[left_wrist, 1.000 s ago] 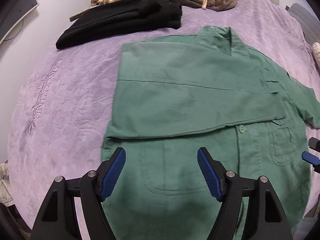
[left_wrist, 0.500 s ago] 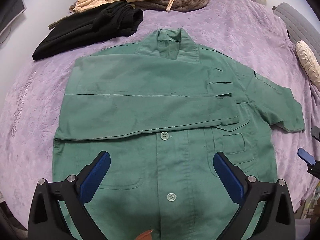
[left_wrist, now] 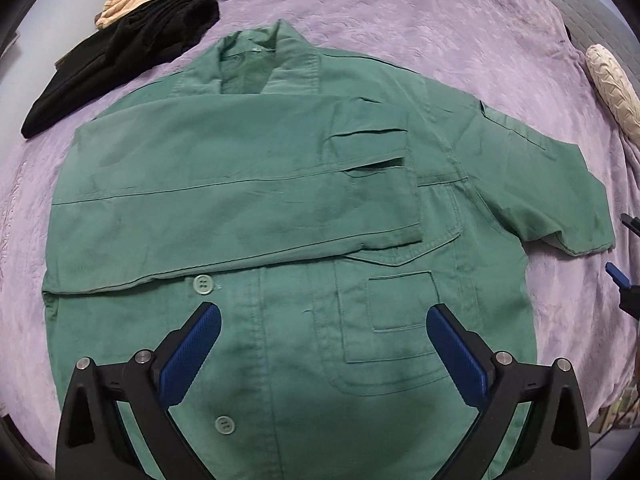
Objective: Fold small clothes
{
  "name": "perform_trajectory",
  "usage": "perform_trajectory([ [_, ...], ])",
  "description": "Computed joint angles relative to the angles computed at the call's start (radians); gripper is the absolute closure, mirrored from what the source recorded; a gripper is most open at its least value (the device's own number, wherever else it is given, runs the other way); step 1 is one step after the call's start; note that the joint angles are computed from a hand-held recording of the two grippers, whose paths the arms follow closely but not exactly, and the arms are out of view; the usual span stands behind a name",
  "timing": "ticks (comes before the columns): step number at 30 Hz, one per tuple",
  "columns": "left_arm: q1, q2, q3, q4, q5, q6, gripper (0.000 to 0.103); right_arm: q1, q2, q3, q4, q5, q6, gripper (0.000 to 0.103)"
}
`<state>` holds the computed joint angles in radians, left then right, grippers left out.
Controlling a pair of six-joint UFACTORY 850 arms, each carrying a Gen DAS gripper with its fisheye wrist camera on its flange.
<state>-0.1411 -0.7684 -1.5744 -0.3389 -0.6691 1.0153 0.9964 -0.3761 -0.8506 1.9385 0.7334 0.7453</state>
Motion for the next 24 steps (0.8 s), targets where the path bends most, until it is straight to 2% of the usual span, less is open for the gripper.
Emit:
perform_trajectory([
  [2,-0.021,0.004,0.022,0.001,0.012,-0.005,0.0,0.004,-0.005,0.042,-0.038,-0.009,0.099,0.018],
  [4,-0.04,0.006,0.038,0.003,0.025,-0.008,0.0,0.013,-0.011,0.079,-0.089,0.021,0.21,0.018],
  [7,-0.063,0.011,0.06,-0.001,0.046,-0.006,0.0,0.029,-0.025,0.125,-0.163,0.106,0.381,0.018],
  [13,-0.084,0.009,0.068,-0.022,0.065,0.008,0.0,0.061,-0.061,0.162,-0.19,0.259,0.672,0.02],
  [14,-0.085,0.009,0.067,-0.023,0.067,0.006,0.0,0.063,-0.066,0.164,-0.205,0.274,0.706,0.026],
  [16,-0.083,0.002,0.052,-0.028,0.057,0.007,0.0,0.059,-0.054,0.176,-0.245,0.271,0.713,0.085],
  [17,-0.08,-0.002,0.043,-0.034,0.045,0.009,0.0,0.053,-0.051,0.175,-0.256,0.281,0.701,0.092],
  [20,-0.064,-0.016,0.004,-0.078,0.004,0.031,0.0,0.05,-0.036,0.156,-0.254,0.355,0.613,0.096],
  [24,-0.044,-0.034,-0.048,-0.103,-0.013,0.065,0.0,-0.012,-0.003,0.108,-0.401,0.414,0.427,0.096],
])
